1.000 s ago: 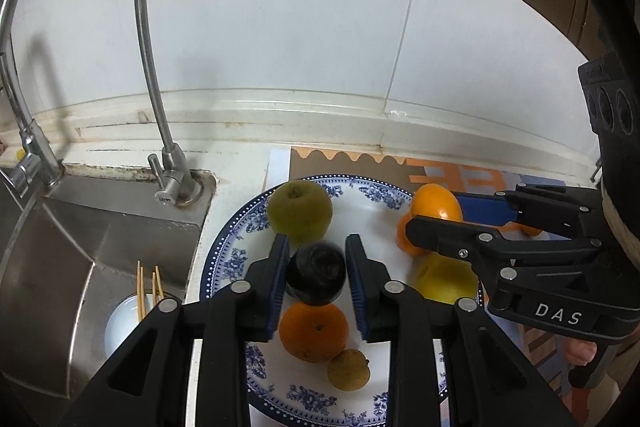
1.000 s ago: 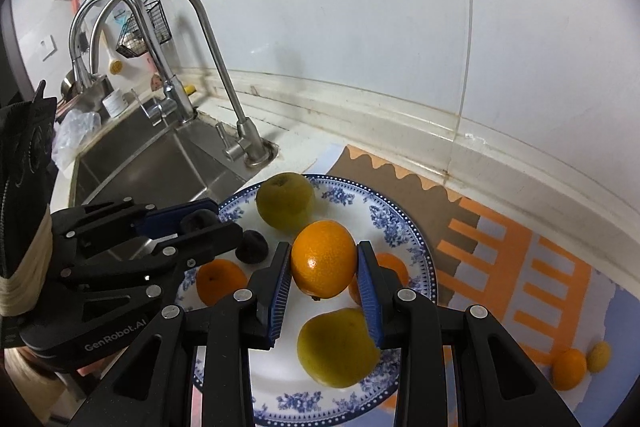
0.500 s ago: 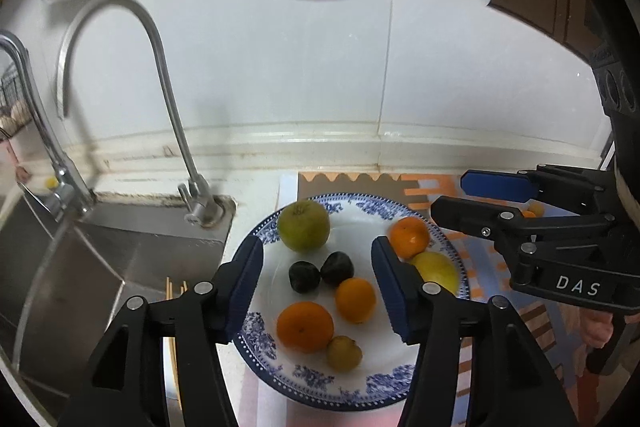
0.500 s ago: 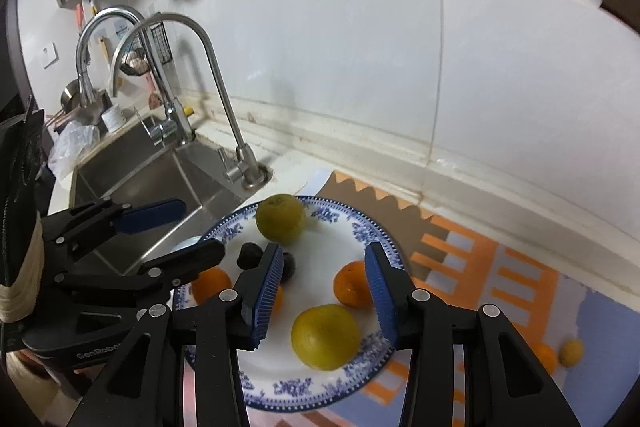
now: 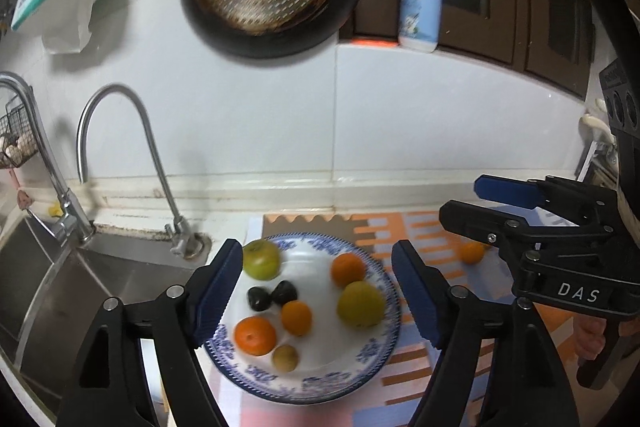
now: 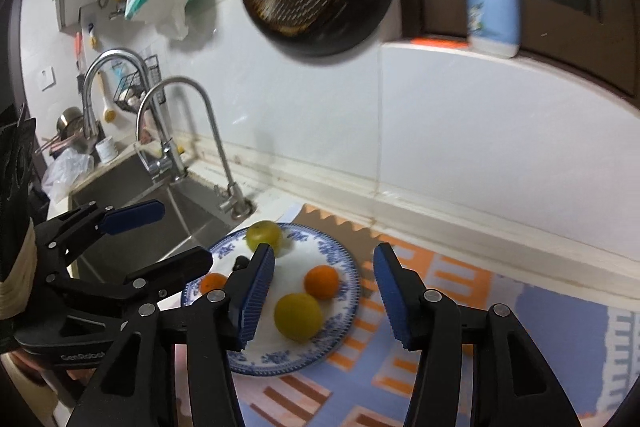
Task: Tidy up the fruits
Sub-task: 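Move both open tools back to the last orange and yellow fruit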
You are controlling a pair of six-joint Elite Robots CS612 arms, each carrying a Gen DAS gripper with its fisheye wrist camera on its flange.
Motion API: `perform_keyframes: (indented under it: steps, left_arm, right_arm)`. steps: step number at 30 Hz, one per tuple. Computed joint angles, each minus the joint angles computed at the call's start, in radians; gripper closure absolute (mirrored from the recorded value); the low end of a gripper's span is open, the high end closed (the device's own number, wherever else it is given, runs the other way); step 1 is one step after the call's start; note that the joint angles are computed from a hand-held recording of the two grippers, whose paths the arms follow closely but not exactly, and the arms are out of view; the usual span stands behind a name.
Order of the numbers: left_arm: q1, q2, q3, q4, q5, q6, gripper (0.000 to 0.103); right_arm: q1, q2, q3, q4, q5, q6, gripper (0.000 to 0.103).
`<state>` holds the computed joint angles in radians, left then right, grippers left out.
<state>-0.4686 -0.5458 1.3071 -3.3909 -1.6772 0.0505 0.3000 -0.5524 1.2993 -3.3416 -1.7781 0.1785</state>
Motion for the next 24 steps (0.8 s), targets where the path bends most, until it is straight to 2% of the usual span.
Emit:
perform_keyframes:
  steps: [7,15,24]
  left_arm:
    - [-0.025,-0.017,0.020,-0.036,-0.013,0.016,0.021]
    - [-0.057,-0.017,0.028,-0.088,-0.044,0.050,0.014]
    - [-0.088,0.002,0.000,-0.058,-0.064,0.090,0.011]
  right_arm:
    - [-0.001,-0.047,0.092,-0.076,-0.101,0.002,0.046]
    - [-0.014,-0.087,0.185,-0.130,-0.177,0.032,0.046]
    - [-0.039,-0.110,0.255,-0.148,-0.230,0.068,0.046]
